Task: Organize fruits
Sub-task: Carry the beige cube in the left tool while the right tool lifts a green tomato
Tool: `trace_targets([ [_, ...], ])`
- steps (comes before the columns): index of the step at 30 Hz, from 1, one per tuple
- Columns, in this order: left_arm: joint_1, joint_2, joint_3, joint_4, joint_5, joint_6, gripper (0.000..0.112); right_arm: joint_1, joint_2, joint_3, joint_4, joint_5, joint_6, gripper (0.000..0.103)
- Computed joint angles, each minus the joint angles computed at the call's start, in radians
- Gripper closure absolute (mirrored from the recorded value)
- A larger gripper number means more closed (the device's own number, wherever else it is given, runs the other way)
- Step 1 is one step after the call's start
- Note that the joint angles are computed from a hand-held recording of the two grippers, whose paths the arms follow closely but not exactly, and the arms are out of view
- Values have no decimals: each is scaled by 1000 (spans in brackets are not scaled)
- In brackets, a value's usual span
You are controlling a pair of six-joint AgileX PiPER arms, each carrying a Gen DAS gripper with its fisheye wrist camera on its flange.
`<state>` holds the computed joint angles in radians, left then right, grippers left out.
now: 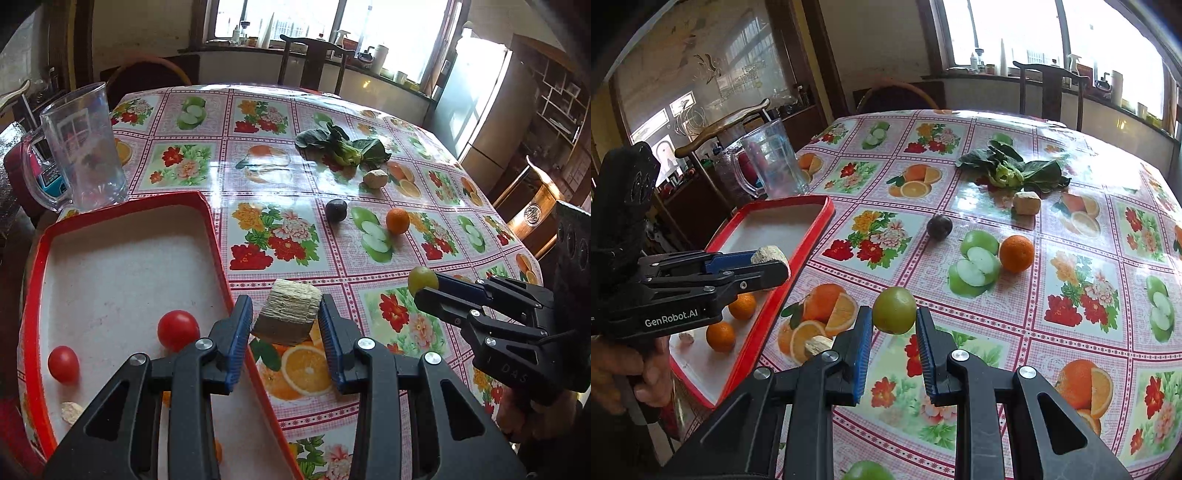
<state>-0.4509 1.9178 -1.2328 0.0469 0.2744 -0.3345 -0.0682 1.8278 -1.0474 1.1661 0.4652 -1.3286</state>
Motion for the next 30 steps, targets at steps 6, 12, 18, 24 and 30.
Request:
trace_targets([
  [6,38,-62,83,11,-35,-8,78,63,-11,-4,-19,-13,35,79],
  [12,84,-107,149,-55,-64,61,80,123,-15,-18,-53,-27,83,79],
  [18,127,-146,199,-121,-88,136,80,181,-12,-38,-94,-44,139,79],
  [24,165,-170,233,-261,-104,282,89,218,-7,-49,-111,-55,162,79],
  [30,185,-181,255,-353,-113,373,89,223,-5,-49,-109,-55,157,79],
])
